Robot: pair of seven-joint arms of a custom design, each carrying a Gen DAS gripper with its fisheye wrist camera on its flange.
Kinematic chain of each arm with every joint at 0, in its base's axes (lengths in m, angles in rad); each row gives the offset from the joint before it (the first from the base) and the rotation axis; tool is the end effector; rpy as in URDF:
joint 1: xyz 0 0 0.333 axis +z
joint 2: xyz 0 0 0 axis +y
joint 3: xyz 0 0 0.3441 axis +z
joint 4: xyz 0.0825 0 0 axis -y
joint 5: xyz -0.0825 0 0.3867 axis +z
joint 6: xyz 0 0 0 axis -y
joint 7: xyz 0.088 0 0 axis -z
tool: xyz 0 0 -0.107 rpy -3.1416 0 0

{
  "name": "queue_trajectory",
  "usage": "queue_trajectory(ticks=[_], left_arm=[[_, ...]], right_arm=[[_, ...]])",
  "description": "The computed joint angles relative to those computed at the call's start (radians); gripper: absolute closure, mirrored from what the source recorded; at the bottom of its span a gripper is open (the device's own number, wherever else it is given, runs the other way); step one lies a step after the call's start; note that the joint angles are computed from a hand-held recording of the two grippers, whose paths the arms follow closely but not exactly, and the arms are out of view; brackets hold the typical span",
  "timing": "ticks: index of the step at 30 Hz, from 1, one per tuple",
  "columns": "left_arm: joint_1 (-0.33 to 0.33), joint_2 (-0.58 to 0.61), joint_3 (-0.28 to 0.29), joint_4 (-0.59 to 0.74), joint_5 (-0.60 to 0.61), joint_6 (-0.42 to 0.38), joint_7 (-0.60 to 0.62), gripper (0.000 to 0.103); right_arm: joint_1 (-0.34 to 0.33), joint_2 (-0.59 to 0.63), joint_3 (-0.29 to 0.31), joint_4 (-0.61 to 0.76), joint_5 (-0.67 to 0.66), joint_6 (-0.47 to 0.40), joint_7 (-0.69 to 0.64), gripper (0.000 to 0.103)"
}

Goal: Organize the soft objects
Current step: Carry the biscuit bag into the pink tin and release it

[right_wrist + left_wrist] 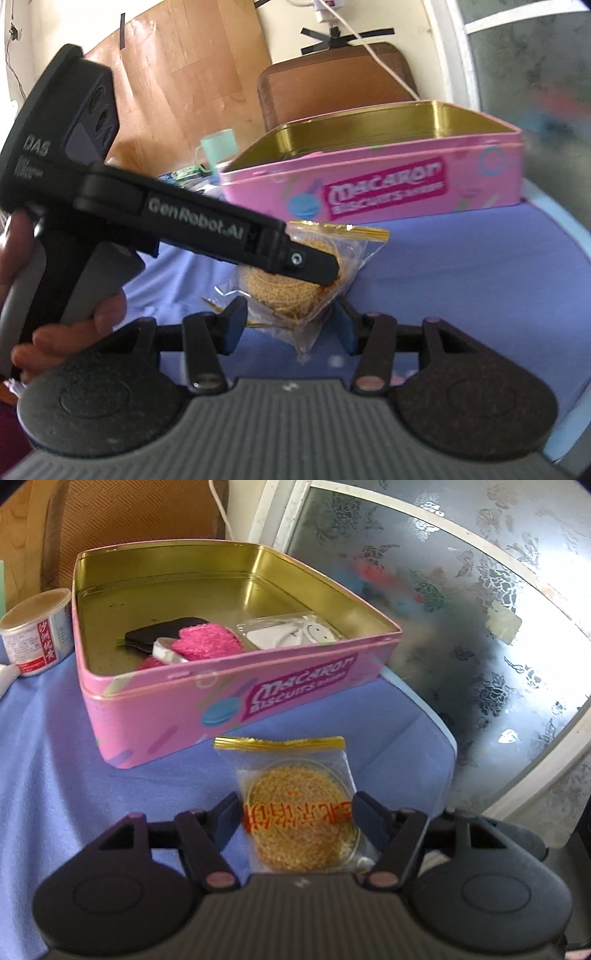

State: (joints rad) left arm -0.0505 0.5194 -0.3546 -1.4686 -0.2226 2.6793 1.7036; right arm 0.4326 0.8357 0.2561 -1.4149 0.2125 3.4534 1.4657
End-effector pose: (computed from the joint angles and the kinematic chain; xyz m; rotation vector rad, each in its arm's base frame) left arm 0.7243 -0.2353 0.4995 -1.6757 2.1927 -1.0966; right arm 0.6697 0.4248 0.3729 -1.5982 1.1376 -0.4554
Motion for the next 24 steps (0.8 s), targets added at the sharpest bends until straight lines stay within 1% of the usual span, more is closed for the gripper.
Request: queue_trajectory(ticks=[1,2,4,5,6,7,8,9,10,11,12,13,14,15,18,19,20,22,23,24], left_arm=[[0.010,-0.007,-0.009,-0.011,-0.007,0.003,0.015,0.031],[0.024,-0.013,-0.023,-0.020,-0.023,-0.001,0.036,0.031],[0.052,-0.021,-0.047,-0.026,-0.063,-0.011,0.080,0.031],[0.056,-0.029,-0.049,-0.036,-0.075,-0.009,0.092,0.031],[0.054,-0.034,-0.044,-0.042,-0.080,-0.007,0.097,0.031],[0.053,-0.039,-0.039,-0.048,-0.084,-0.007,0.101,0.033],[0.044,-0.033,-0.029,-0.039,-0.080,-0.018,0.094,0.034],[0.035,-0.021,-0.020,-0.022,-0.072,-0.042,0.085,0.039],[0.034,-0.013,-0.023,-0.018,-0.079,-0.042,0.090,0.039],[0.028,-0.016,-0.023,-0.028,-0.077,-0.021,0.100,0.038],[0.009,-0.021,-0.007,-0.031,-0.055,-0.011,0.085,0.038],[0.002,-0.021,-0.004,-0.025,-0.044,-0.011,0.082,0.038],[0.006,-0.021,-0.014,-0.018,-0.048,-0.011,0.093,0.038],[0.014,-0.020,-0.028,-0.006,-0.058,-0.016,0.111,0.039],[0.027,-0.016,-0.064,0.032,-0.086,0.002,0.189,0.039],[0.018,-0.009,-0.065,0.052,-0.085,0.012,0.201,0.039],[0.013,-0.001,-0.067,0.072,-0.084,0.029,0.218,0.038],[-0.007,0.029,-0.059,0.132,-0.064,0.049,0.231,0.033],[-0.024,0.050,-0.041,0.173,-0.042,0.049,0.217,0.032],[-0.044,0.078,-0.019,0.225,-0.015,0.038,0.194,0.031]], right_arm=[[-0.002,0.000,0.000,-0.009,-0.007,0.022,-0.004,0.041],[-0.017,0.001,0.016,-0.019,-0.028,0.042,-0.008,0.038],[-0.068,0.009,0.072,-0.033,-0.101,0.060,-0.008,0.037],[-0.077,0.015,0.084,-0.030,-0.128,0.059,-0.010,0.036],[-0.086,0.021,0.084,-0.026,-0.172,0.057,0.005,0.034],[-0.061,0.024,0.058,-0.017,-0.149,0.061,-0.030,0.032],[-0.052,0.028,0.040,-0.009,-0.158,0.059,-0.044,0.031],[-0.022,0.031,0.002,-0.001,-0.141,0.064,-0.063,0.031],[0.013,0.035,-0.042,0.007,-0.111,0.073,-0.083,0.031],[0.046,0.045,-0.081,0.023,-0.073,0.076,-0.099,0.032],[0.062,0.057,-0.099,0.046,-0.044,0.059,-0.108,0.039],[0.058,0.063,-0.098,0.050,-0.036,0.069,-0.115,0.041],[0.061,0.060,-0.104,0.046,-0.023,0.077,-0.124,0.042],[0.054,0.053,-0.096,0.035,-0.018,0.090,-0.128,0.042],[0.009,0.019,-0.050,-0.031,-0.038,0.181,-0.114,0.046],[-0.003,0.006,-0.042,-0.050,-0.049,0.212,-0.107,0.047],[0.000,-0.008,-0.048,-0.067,-0.042,0.238,-0.106,0.047],[0.005,-0.016,-0.062,-0.056,-0.030,0.267,-0.106,0.047],[-0.001,-0.008,-0.062,-0.031,-0.038,0.271,-0.100,0.047],[-0.008,0.006,-0.060,0.009,-0.048,0.258,-0.092,0.047]])
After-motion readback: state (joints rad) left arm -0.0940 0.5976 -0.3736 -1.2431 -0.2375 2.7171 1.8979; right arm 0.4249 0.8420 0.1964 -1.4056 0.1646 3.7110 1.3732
